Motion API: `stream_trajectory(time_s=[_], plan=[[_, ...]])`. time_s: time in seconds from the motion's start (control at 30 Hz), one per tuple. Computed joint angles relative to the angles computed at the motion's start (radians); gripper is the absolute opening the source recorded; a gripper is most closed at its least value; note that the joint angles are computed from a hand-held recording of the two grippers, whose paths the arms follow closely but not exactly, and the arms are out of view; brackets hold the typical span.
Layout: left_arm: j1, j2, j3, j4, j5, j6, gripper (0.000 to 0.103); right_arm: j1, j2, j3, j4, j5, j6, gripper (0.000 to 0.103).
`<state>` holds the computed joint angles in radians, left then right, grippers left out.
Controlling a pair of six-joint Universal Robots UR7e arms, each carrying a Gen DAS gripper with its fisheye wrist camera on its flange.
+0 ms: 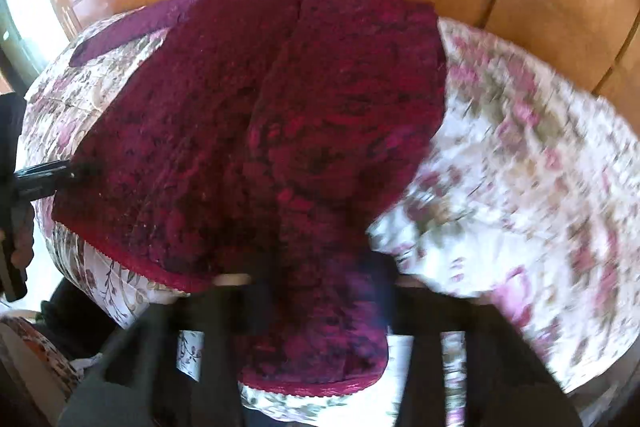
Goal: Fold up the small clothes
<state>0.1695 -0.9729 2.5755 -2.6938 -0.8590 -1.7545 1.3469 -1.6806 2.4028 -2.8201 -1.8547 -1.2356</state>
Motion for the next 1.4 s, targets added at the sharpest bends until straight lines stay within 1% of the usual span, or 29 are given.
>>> stream_trajectory(time_s=[0.07, 0.13, 0.2, 0.23, 0.3, 0.33, 0.37, 0.4, 0.47, 0.5, 0.53, 0.57, 0.6, 0.63, 0.67, 0.7, 0.73, 0.77, 0.83, 0.9, 0.93, 0.97, 1.03, 1.1, 1.17, 1.2, 1.23, 1.33, 1.4], plan=[[0.005, -0.005, 0.01, -0.026, 0.005, 0.012, 0.022, 0.022, 0.011, -0.029, -0.046, 0.013, -0.025, 0.016], [0.007, -0.006, 0.017, -0.047, 0.007, 0.016, 0.021, 0.031, 0.059, -0.074, -0.114, 0.033, -0.041, 0.016], [0.008, -0.004, 0.027, -0.075, 0.008, 0.009, 0.021, 0.054, 0.127, -0.128, -0.254, 0.039, -0.046, 0.015], [0.008, -0.002, 0.03, -0.084, 0.007, 0.006, 0.021, 0.067, 0.191, -0.185, -0.326, 0.029, -0.025, 0.015], [0.0, -0.001, 0.044, -0.103, 0.0, -0.018, 0.021, 0.082, 0.304, -0.286, -0.429, -0.006, 0.004, 0.014], [-0.001, -0.003, 0.05, -0.112, -0.002, -0.026, 0.021, 0.095, 0.36, -0.336, -0.469, -0.044, 0.011, 0.012], [-0.001, -0.005, 0.05, -0.11, -0.003, -0.031, 0.021, 0.105, 0.455, -0.429, -0.524, -0.085, 0.028, 0.008], [0.001, -0.006, 0.048, -0.108, -0.003, -0.031, 0.021, 0.114, 0.52, -0.503, -0.537, -0.128, 0.061, 0.008], [0.003, -0.012, 0.042, -0.093, -0.002, -0.037, 0.019, 0.113, 0.613, -0.641, -0.494, -0.151, 0.159, 0.012], [0.002, -0.018, 0.039, -0.081, 0.0, -0.041, 0.019, 0.121, 0.645, -0.681, -0.493, -0.175, 0.178, 0.023], [-0.001, -0.031, 0.031, -0.045, 0.005, -0.054, 0.017, 0.119, 0.676, -0.721, -0.501, -0.177, 0.196, 0.044], [-0.013, -0.052, 0.031, -0.008, 0.01, -0.078, 0.015, 0.119, 0.682, -0.73, -0.504, -0.179, 0.222, 0.056], [-0.027, -0.077, 0.032, 0.032, 0.02, -0.105, 0.015, 0.112, 0.668, -0.722, -0.492, -0.159, 0.273, 0.071], [-0.048, -0.13, 0.037, 0.114, 0.042, -0.15, 0.015, 0.099, 0.627, -0.685, -0.46, -0.105, 0.33, 0.075], [-0.06, -0.167, 0.042, 0.166, 0.055, -0.181, 0.014, 0.087, 0.588, -0.647, -0.441, -0.066, 0.345, 0.077], [-0.077, -0.215, 0.054, 0.221, 0.07, -0.224, 0.014, 0.075, 0.541, -0.612, -0.385, -0.025, 0.359, 0.079], [-0.092, -0.275, 0.065, 0.297, 0.085, -0.273, 0.014, 0.049, 0.454, -0.545, -0.288, 0.059, 0.394, 0.081], [-0.099, -0.311, 0.061, 0.379, 0.086, -0.304, 0.014, 0.023, 0.392, -0.515, -0.183, 0.131, 0.413, 0.083], [-0.101, -0.363, 0.049, 0.52, 0.081, -0.342, 0.014, -0.054, 0.273, -0.41, 0.026, 0.294, 0.413, 0.089], [-0.088, -0.39, 0.058, 0.564, 0.079, -0.364, 0.014, -0.117, 0.217, -0.371, 0.236, 0.372, 0.416, 0.089], [-0.07, -0.388, 0.061, 0.565, 0.079, -0.355, 0.014, -0.136, 0.203, -0.371, 0.308, 0.384, 0.419, 0.089], [-0.051, -0.375, 0.062, 0.538, 0.078, -0.338, 0.014, -0.157, 0.204, -0.352, 0.339, 0.399, 0.419, 0.089], [-0.014, -0.348, 0.066, 0.463, 0.075, -0.289, 0.014, -0.172, 0.237, -0.321, 0.306, 0.421, 0.456, 0.089], [-0.018, -0.324, 0.052, 0.481, 0.073, -0.288, 0.014, -0.181, 0.293, -0.352, 0.359, 0.482, 0.498, 0.09], [-0.039, -0.34, 0.063, 0.487, 0.08, -0.315, 0.014, -0.172, 0.351, -0.376, 0.378, 0.503, 0.566, 0.09], [-0.041, -0.351, 0.068, 0.489, 0.087, -0.32, 0.014, -0.169, 0.371, -0.39, 0.425, 0.517, 0.575, 0.089], [-0.057, -0.365, 0.072, 0.504, 0.091, -0.336, 0.014, -0.165, 0.385, -0.412, 0.496, 0.528, 0.554, 0.088], [-0.094, -0.385, 0.073, 0.53, 0.106, -0.356, 0.014, -0.161, 0.357, -0.406, 0.695, 0.539, 0.459, 0.088], [-0.108, -0.4, 0.085, 0.526, 0.109, -0.371, 0.014, -0.181, 0.33, -0.388, 0.764, 0.548, 0.416, 0.088]])
